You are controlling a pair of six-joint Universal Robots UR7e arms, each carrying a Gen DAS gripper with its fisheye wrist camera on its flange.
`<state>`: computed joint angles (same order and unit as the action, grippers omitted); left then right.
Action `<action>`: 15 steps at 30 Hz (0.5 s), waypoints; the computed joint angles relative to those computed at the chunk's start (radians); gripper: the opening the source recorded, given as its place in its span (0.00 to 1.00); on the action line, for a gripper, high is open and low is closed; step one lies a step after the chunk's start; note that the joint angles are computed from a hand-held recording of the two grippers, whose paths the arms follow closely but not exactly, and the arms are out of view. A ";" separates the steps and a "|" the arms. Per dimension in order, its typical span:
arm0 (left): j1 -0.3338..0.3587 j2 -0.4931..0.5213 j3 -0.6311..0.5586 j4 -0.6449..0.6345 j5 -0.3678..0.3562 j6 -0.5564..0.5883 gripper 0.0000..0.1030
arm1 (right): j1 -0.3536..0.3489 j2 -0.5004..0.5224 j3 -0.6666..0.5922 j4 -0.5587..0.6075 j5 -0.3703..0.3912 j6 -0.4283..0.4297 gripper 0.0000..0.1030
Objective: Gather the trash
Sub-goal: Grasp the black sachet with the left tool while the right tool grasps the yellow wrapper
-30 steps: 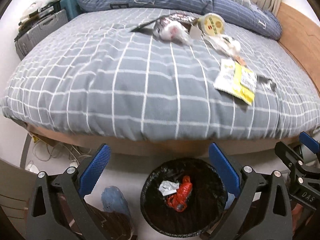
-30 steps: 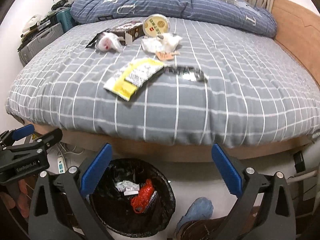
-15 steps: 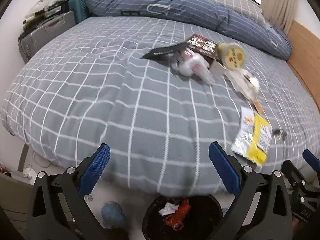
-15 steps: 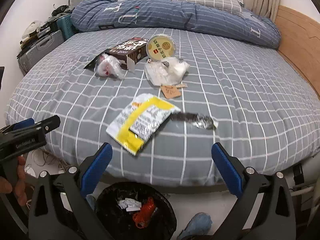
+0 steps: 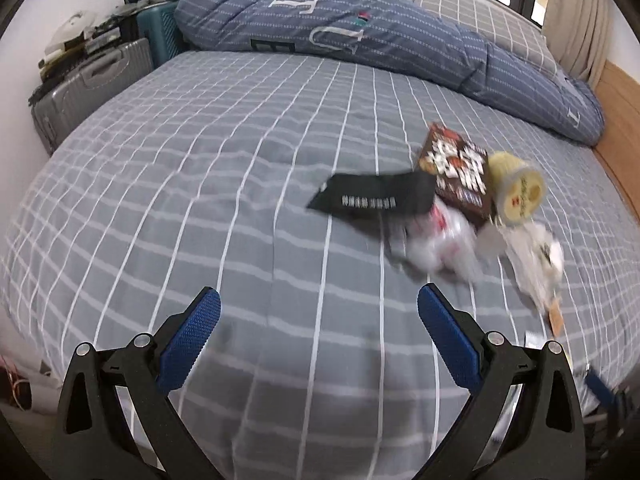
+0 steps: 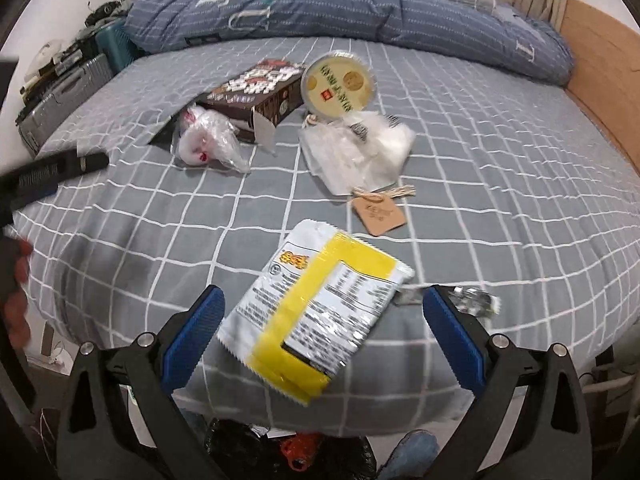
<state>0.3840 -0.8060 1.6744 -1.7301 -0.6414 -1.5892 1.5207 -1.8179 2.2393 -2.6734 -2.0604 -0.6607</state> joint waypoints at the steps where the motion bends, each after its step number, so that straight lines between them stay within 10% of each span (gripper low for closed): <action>1: 0.010 -0.001 -0.003 -0.012 0.004 0.015 0.94 | -0.002 0.011 -0.001 -0.006 -0.002 0.002 0.92; 15: 0.164 0.056 -0.082 -0.280 -0.020 0.345 0.94 | -0.042 0.090 0.009 -0.093 0.012 -0.044 0.75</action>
